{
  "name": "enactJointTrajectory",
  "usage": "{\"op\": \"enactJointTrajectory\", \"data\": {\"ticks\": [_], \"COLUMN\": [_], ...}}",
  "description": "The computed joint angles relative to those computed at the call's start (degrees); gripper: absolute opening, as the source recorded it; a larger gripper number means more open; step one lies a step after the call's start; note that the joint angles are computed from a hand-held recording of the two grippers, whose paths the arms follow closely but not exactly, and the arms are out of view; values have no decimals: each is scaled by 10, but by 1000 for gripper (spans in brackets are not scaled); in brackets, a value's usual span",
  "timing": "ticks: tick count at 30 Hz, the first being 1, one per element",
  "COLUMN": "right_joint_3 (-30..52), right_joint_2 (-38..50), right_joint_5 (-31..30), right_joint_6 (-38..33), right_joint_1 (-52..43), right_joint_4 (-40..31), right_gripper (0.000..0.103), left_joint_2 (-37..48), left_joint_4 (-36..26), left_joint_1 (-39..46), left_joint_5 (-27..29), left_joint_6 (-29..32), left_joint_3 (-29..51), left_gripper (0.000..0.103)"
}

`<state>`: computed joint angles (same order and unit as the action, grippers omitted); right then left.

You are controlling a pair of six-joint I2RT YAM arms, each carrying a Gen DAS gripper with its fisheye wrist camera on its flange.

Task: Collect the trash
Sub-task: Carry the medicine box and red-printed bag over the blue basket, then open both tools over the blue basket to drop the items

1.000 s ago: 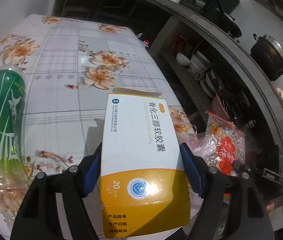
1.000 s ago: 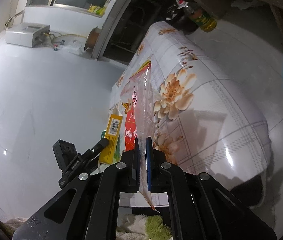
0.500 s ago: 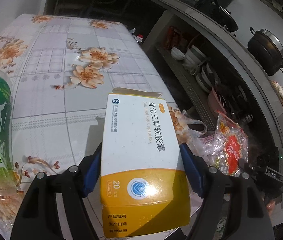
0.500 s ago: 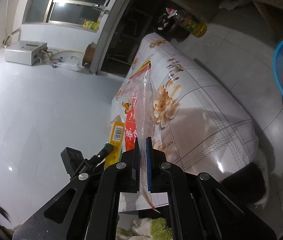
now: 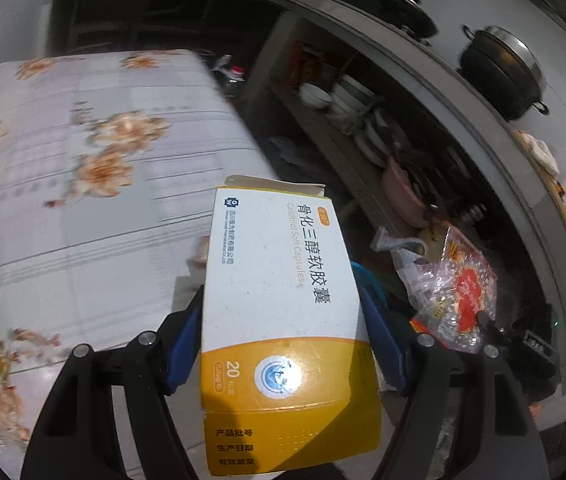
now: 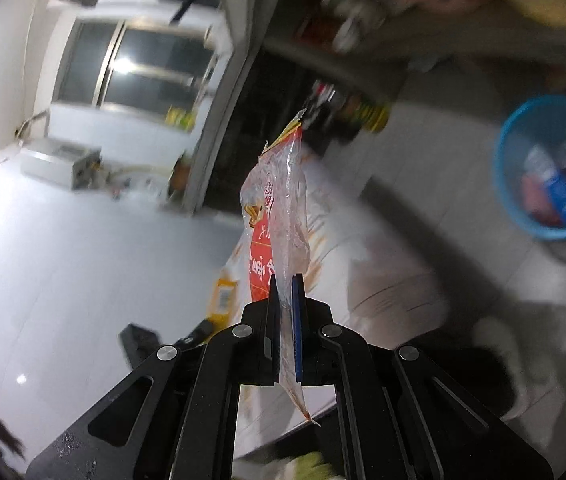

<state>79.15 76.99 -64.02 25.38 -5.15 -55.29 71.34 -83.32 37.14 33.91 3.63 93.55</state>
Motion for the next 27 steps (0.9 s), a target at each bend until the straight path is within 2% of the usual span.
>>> {"op": "enactJointTrajectory", "data": {"ticks": [3,5,7,10,15,20,24,27], "right_joint_3": [24,54,52,26,-20,-61,-64,-52], "right_joint_2": [-2,-5,-14,-11,1,9,73,118], "right_joint_5": [36,132,197,228,304,418,527,551], "right_joint_6": [-68,-134,-168,-188,-177,-155,-171,-191], "right_joint_1": [-81,-133,-169,-214,-209,-119,-33,-3], "right_joint_4": [-77,-136,-151,-159,-113,-36,47,91], "right_gripper": [4,4,4,4,4,4,4,6], "left_joint_2": [14,38,67,130,226,353,453,515], "left_joint_4": [33,46,61,82,117,123,127,120], "left_joint_1": [-91,-154,-218,-314,-415,-477,-503,-518], "left_joint_5": [-15,-27,-40,-61,-106,-135,-153,-167], "left_joint_6": [-60,-89,-120,-155,-179,-205,-217,-227], "left_joint_3": [16,27,38,71,116,175,229,283], "left_gripper": [72,72,72,72,72,73,73,75]}}
